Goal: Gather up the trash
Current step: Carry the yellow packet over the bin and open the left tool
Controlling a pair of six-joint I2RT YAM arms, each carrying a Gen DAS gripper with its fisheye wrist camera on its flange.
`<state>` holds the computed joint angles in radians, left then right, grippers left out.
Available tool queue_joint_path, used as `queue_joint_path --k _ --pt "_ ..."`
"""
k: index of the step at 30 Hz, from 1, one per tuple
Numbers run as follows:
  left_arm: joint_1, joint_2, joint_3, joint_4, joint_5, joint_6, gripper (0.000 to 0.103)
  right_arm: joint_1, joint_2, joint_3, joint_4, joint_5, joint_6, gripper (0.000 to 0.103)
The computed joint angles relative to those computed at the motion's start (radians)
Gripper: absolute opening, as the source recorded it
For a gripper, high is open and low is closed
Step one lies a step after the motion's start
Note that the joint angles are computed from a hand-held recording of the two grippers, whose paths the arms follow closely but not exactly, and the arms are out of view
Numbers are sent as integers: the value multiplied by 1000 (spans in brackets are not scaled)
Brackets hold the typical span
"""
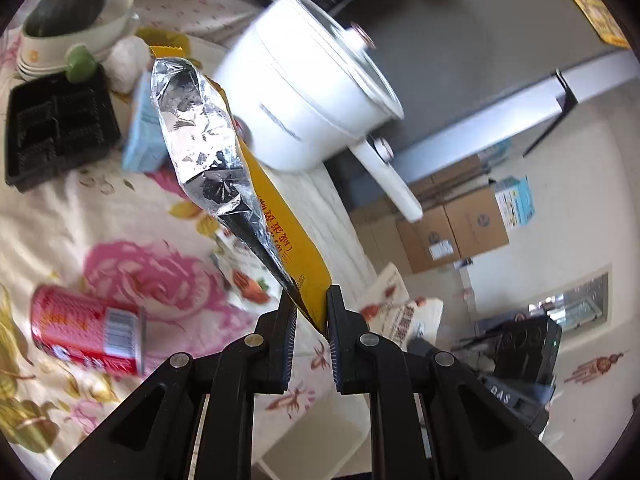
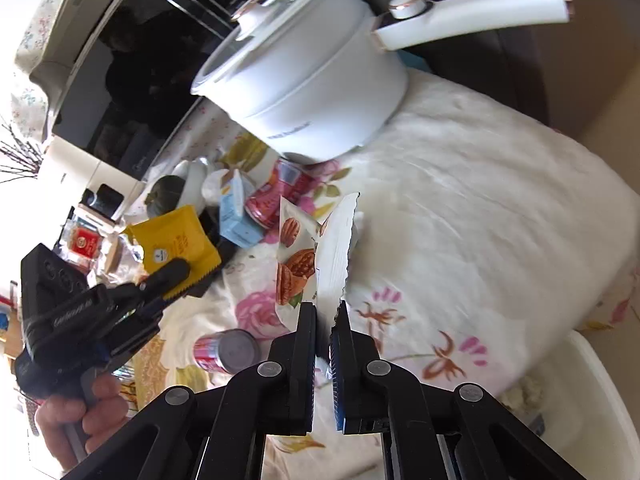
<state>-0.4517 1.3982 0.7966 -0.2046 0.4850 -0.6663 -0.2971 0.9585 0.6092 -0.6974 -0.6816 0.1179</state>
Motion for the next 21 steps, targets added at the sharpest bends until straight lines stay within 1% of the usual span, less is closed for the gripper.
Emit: queue_joint_path --k 3,5,8,11,14,17,21 --pt "-190 -2 -12 13 -46 -7 15 -156 -5 -1 -128 -20 -151 7" --pt "-314 15 2 12 -90 12 15 -270 5 0 -213 -34 -268 8" --pt "-450 48 12 33 -132 34 15 -456 31 13 -340 -40 -468 8" --pt "-533 97 24 45 -174 56 15 -647 77 33 -450 -32 -676 9" --pt "-579 144 39 44 -185 68 15 -815 135 58 -526 -15 -852 9" --pt "-628 175 43 50 -196 73 16 -920 178 75 -551 -6 -955 10" --pt "-672 218 56 49 -207 59 16 -966 220 73 -545 0 -1008 10"
